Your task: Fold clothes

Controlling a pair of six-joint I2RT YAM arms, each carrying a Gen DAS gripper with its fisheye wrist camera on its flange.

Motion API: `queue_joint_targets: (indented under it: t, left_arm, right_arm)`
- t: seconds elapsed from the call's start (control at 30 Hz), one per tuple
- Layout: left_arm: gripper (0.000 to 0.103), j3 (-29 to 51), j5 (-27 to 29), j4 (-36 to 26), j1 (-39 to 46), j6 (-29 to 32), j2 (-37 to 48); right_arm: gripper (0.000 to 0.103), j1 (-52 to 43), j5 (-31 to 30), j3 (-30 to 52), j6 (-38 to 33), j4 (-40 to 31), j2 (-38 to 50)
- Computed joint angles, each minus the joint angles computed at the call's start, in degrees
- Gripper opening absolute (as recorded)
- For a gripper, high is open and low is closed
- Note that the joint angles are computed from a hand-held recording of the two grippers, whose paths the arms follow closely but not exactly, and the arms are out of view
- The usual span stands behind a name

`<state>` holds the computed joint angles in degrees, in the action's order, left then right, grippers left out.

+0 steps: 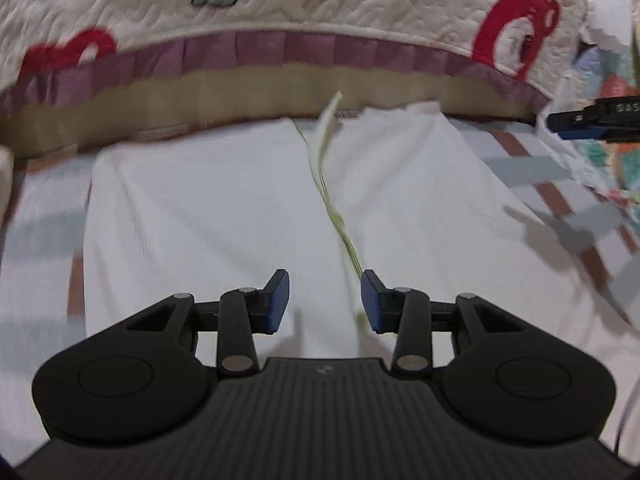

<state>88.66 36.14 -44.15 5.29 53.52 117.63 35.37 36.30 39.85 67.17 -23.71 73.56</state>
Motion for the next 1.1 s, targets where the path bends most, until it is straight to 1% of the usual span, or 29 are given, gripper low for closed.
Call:
queue_joint_targets:
  t: [0.07, 0.1, 0.13, 0.17, 0.2, 0.23, 0.3, 0.4, 0.47, 0.53, 0.6, 0.63, 0.7, 0.73, 0.77, 0.8, 0.83, 0.87, 0.9, 0.93, 0.97, 1.0, 1.07, 1.1]
  left_arm:
    - [0.039, 0.64, -0.45, 3.96, -2.61, -2.09, 1.3]
    - [0.041, 1.09, -0.73, 5.84, -3.87, -3.07, 2.04]
    - [0.041, 2.01, -1.09, 7.39, -5.17, -4.08, 3.14]
    - [0.044, 3.74, -1.84, 8.45, -6.61, -5.37, 4.92]
    - [0.055, 5.3, -3.1, 9.99, -8.09, -6.87, 6.64]
    - [0.06, 6.97, -4.31, 11.55, -9.46, -8.34, 8.37]
    - [0.062, 11.01, -6.44, 13.75, -11.89, -10.97, 12.17]
    - [0.065, 18.23, -6.48, 13.85, -14.02, -14.87, 18.32]
    - [0.065, 23.45, -6.54, 13.55, -15.18, -18.39, 22.51]
    - [0.065, 27.09, -6.29, 13.16, -15.33, -27.19, 25.68]
    - [0.065, 33.86, -2.57, 8.09, -14.59, -33.27, 30.25]
    - [0.065, 36.9, -1.47, 6.29, -14.43, -35.5, 32.36]
    - [0.066, 38.99, -2.69, 7.24, -14.97, -36.95, 34.35]
    - [0.067, 37.56, -3.07, 9.61, -15.33, -36.73, 33.83]
    - [0.071, 35.85, -4.07, 11.67, -15.96, -35.99, 33.04]
    - [0.072, 34.31, -5.08, 13.63, -16.58, -35.23, 32.34]
    - [0.072, 33.0, -6.06, 15.16, -17.24, -34.13, 31.75]
    - [0.071, 31.65, -6.98, 16.11, -18.0, -31.8, 31.11]
    - [0.063, 29.27, -7.89, 17.81, -18.79, -28.36, 29.95]
    - [0.049, 27.07, -8.8, 19.43, -19.61, -24.93, 28.88]
    - [0.004, 24.45, -10.15, 21.58, -20.47, -21.48, 27.57]
    - [0.003, 20.95, -11.39, 24.78, -21.13, -18.31, 25.73]
    - [0.003, 15.68, -8.79, 29.4, -21.14, -14.36, 22.44]
    - [0.003, 13.81, -7.46, 30.93, -20.9, -14.4, 20.89]
  right_arm:
    - [0.045, -2.85, -0.65, -1.04, 1.49, 5.96, 5.73]
    - [0.045, -4.04, -2.29, -1.66, 1.38, 8.03, 7.58]
    - [0.045, -5.15, -3.82, -2.18, 1.14, 10.02, 9.48]
    - [0.045, -5.54, -4.25, -2.81, -0.51, 11.32, 10.65]
    - [0.045, -5.92, -4.69, -3.44, -2.06, 12.58, 11.8]
    - [0.045, -6.18, -5.48, -4.53, -2.41, 13.12, 11.96]
    - [0.045, -6.68, -7.02, -6.73, -3.17, 14.31, 12.32]
    - [0.045, -6.76, -8.8, -12.34, -3.88, 17.38, 9.2]
    - [0.045, -7.03, -10.54, -16.08, -2.92, 18.37, 5.21]
    - [0.045, -4.96, -8.45, -19.03, -0.26, 16.77, -1.27]
    - [0.046, 0.45, -2.64, -21.31, 7.39, 11.93, -10.27]
    - [0.048, 2.41, -1.06, -22.3, 10.39, 10.66, -13.46]
    - [0.049, 7.1, 0.89, -24.03, 16.89, 8.63, -16.82]
    - [0.049, 9.55, 1.91, -24.73, 20.19, 7.52, -18.19]
    - [0.049, 10.33, 1.13, -25.0, 21.09, 7.53, -17.5]
    - [0.05, 11.25, 0.75, -25.19, 21.92, 7.83, -15.71]
    - [0.05, 12.07, 0.26, -25.36, 22.67, 8.24, -13.85]
    - [0.049, 12.29, -0.81, -25.63, 23.22, 9.15, -12.05]
    - [0.049, 12.07, -2.19, -25.96, 23.55, 10.25, -10.52]
    - [0.049, 12.23, -2.56, -25.92, 23.67, 10.84, -9.02]
    - [0.05, 12.36, -2.92, -25.84, 23.71, 11.4, -7.52]
    - [0.049, 12.23, -3.15, -25.43, 22.77, 11.51, -6.17]
    - [0.05, 11.66, -3.71, -24.56, 21.02, 10.5, -4.87]
    - [0.049, 11.28, -4.14, -24.48, 20.0, 10.25, -4.97]
